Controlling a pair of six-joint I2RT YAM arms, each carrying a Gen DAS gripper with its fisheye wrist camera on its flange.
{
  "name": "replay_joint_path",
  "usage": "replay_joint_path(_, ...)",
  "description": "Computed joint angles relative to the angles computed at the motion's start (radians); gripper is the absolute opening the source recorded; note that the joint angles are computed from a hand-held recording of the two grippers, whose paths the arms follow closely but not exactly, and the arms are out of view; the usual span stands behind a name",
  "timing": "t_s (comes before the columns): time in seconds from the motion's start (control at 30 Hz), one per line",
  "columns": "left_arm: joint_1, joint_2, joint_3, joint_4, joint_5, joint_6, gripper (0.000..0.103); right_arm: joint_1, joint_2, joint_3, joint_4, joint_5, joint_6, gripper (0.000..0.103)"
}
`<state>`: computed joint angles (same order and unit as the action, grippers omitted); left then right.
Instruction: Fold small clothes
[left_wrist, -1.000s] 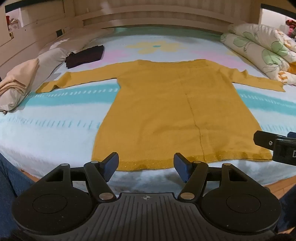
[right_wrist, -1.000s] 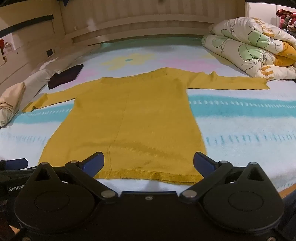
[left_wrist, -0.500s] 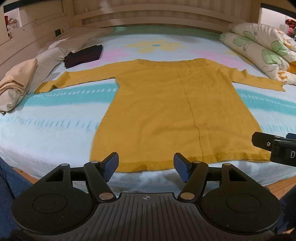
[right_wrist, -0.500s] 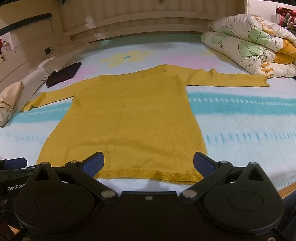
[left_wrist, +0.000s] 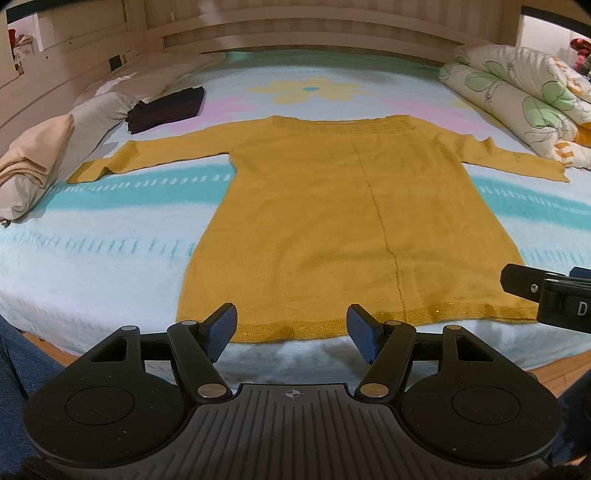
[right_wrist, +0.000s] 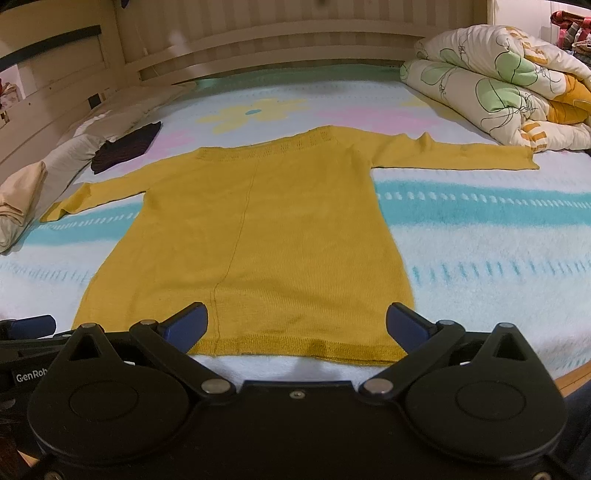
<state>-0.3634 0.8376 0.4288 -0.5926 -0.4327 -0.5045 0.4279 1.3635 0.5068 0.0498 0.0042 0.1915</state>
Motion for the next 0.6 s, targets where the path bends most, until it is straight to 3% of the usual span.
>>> replay_joint_path(0.6,0.010,0.012,-0.001,0.013,0.009,0.005,0.064,0.004,0.022,0.014,-0.009,-0.004,0.008,0.102)
